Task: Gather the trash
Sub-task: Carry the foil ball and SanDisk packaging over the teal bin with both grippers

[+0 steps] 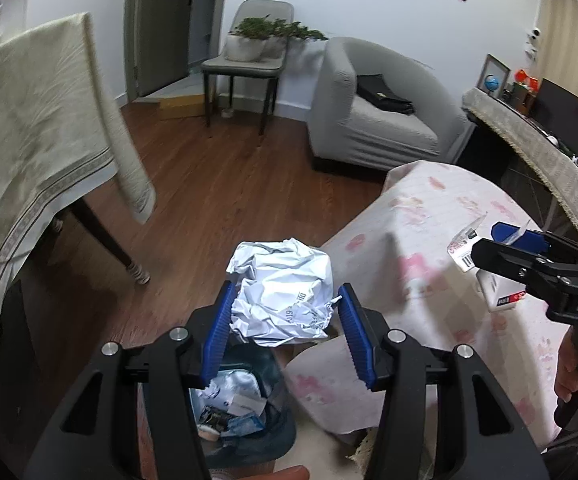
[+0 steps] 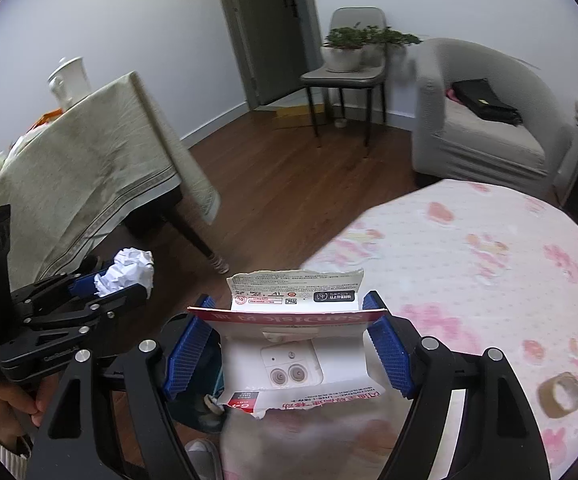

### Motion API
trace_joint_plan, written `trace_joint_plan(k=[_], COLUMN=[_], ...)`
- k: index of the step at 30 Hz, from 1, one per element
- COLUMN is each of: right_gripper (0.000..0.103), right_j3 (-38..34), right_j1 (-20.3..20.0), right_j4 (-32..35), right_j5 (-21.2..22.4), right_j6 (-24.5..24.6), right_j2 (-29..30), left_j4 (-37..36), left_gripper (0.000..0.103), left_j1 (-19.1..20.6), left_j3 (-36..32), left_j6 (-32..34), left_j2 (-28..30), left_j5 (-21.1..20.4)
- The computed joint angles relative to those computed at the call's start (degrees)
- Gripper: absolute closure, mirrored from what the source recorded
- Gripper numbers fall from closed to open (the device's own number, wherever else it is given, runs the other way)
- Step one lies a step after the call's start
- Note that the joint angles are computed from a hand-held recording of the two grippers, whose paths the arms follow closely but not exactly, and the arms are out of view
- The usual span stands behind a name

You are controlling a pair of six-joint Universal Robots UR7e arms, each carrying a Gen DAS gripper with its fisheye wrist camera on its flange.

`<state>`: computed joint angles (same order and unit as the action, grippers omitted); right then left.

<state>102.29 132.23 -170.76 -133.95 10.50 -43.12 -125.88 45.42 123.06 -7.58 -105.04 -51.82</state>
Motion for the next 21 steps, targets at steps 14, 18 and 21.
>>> trace_joint_plan(k=[14, 18, 21], right_gripper=[0.026, 0.026, 0.026], right_j3=[-6.9, -8.7, -10.5], right_j1=[1.3, 1.7, 1.7], right_j4=[3.3, 4.9, 6.2], right_j5=[4.7, 5.5, 6.3], right_j6=[-1.8, -2.1, -2.2], right_j2=[6.4, 8.3, 10.0], left_j4=[5.9, 7.6, 8.2], left_gripper=[0.049, 0.049, 0.049], left_j1=[8.9, 11.2, 13.2], left_j3=[0.7, 1.7, 1.9], left_j6=[-0.9, -0.5, 0.1], left_j2=[-3.1, -3.8, -3.6], left_j5=[0.2, 1.3, 1.3])
